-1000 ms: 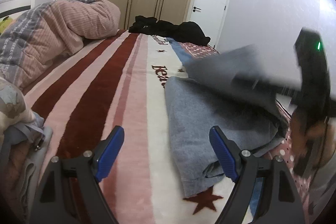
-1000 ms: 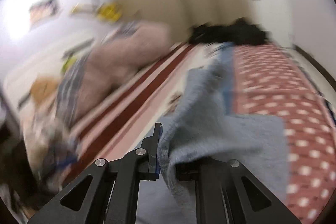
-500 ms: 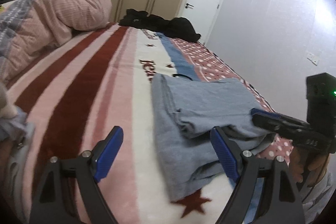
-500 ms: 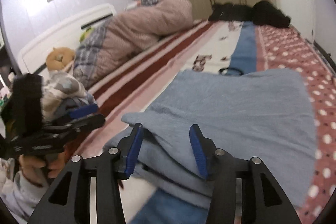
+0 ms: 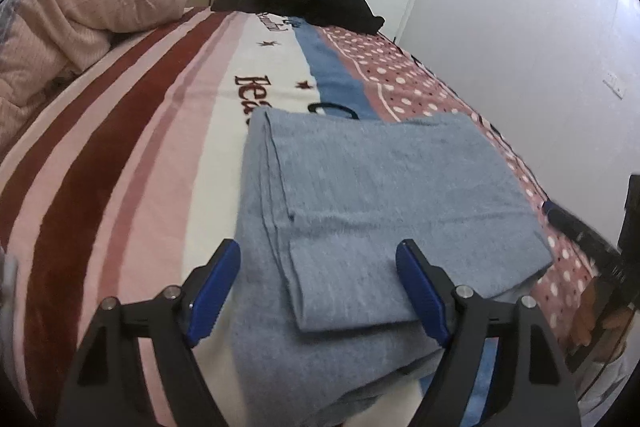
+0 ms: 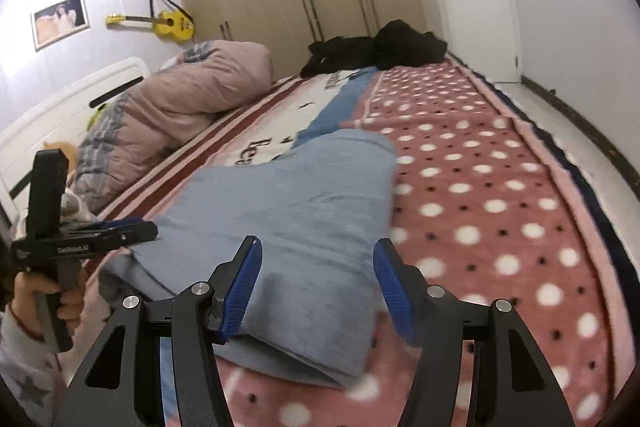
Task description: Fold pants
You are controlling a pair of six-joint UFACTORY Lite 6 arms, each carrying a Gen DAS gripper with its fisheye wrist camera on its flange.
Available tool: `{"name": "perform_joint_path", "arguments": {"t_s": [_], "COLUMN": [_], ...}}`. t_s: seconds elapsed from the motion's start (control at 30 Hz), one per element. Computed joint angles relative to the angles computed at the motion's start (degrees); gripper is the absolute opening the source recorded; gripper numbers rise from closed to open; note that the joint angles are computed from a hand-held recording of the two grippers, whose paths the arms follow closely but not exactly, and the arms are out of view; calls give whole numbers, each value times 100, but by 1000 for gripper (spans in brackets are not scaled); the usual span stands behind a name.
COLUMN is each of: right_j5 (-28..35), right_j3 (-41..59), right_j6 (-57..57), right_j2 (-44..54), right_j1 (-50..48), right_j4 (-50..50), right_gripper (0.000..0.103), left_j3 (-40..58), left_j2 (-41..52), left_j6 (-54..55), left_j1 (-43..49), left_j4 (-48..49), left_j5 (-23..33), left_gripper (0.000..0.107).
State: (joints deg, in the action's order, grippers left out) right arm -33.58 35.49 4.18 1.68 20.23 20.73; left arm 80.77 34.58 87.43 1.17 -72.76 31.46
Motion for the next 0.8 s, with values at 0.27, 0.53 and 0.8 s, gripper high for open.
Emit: {"name": "perform_joint_path", "arguments": {"t_s": [0.27,0.53,0.8], "right_j5": [74,63,264], "right_j3": [10,199,827], "right_j6": [1810,3162,3927], "right_j2": [286,627,1343], "right_j1": [-641,-998,-972], "right_j4": [-1614,-3002,-3806], "right_gripper": [55,55,59], "left_j3": [-781,-91,2933], "left_j2": [-352,-333,2037], "left_j6": [406,-233,-3132], "left_j1": [-17,476,296], "left_j4": [111,379,2061], "left_j5": [-803,365,1547], "left_gripper": [70,84,84]}}
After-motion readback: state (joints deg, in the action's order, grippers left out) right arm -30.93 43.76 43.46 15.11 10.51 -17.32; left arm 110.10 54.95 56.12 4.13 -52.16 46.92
